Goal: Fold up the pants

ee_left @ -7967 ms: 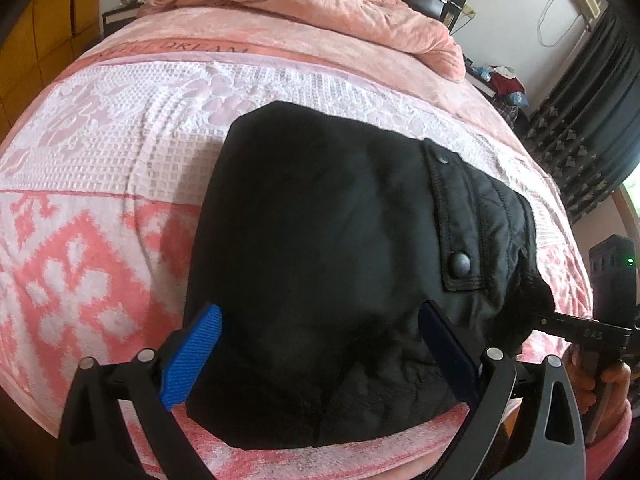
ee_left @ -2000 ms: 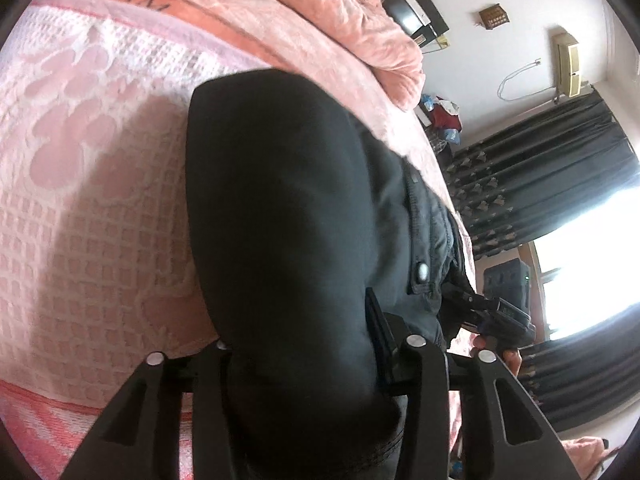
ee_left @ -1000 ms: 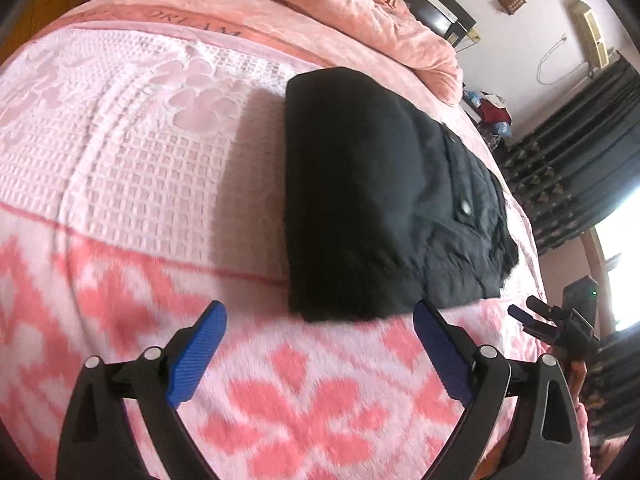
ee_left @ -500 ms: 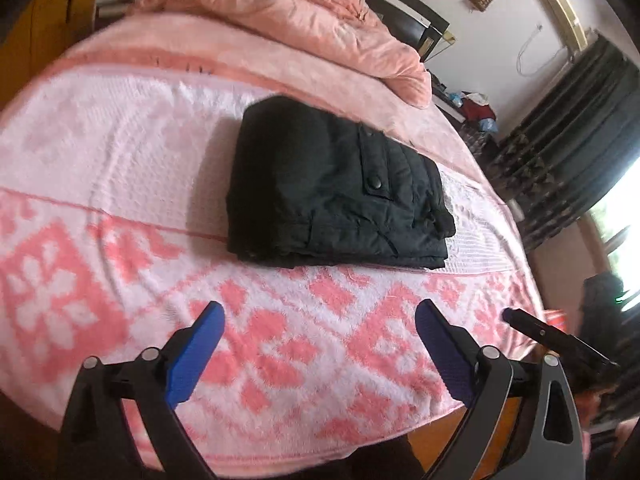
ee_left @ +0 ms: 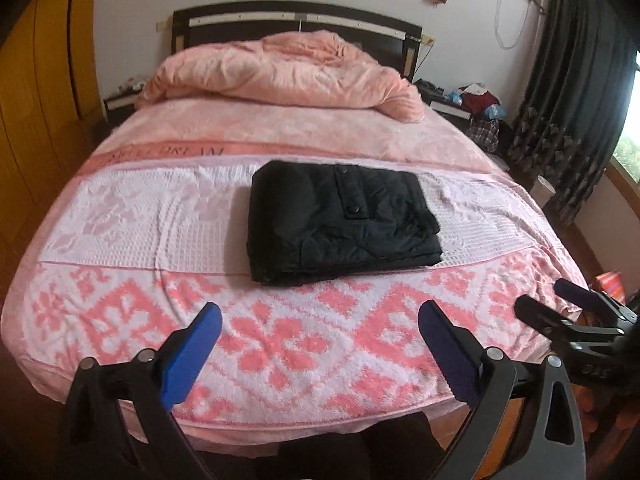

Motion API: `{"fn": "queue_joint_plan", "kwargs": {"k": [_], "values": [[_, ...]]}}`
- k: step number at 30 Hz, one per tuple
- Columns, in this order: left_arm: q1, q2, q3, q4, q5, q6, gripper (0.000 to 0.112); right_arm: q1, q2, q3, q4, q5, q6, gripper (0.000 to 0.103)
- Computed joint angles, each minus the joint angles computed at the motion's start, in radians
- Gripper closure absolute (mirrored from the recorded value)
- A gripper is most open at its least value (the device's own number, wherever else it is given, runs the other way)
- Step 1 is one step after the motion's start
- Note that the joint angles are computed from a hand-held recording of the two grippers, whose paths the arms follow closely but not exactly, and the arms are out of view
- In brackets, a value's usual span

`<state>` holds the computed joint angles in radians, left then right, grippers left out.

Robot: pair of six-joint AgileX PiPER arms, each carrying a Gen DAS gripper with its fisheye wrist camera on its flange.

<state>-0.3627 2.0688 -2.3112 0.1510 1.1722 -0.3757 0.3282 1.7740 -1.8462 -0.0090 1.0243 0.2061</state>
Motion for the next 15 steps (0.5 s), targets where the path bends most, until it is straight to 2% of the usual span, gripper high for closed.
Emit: {"fn": "queue_joint_plan", "kwargs": {"k": [6, 15], "values": [[-0.049, -0.070, 0.088, 0.051, -0.015, -0.045, 0.013, 0.047, -0.030, 0.014, -0.102, 0.042, 0.105, 0.003], [-0.090, -0.139, 0.196, 0.151, -0.041, -0.117, 0.013, 0.065, -0.053, 0.034, -0.109, 0.072, 0.139, 0.003]]}}
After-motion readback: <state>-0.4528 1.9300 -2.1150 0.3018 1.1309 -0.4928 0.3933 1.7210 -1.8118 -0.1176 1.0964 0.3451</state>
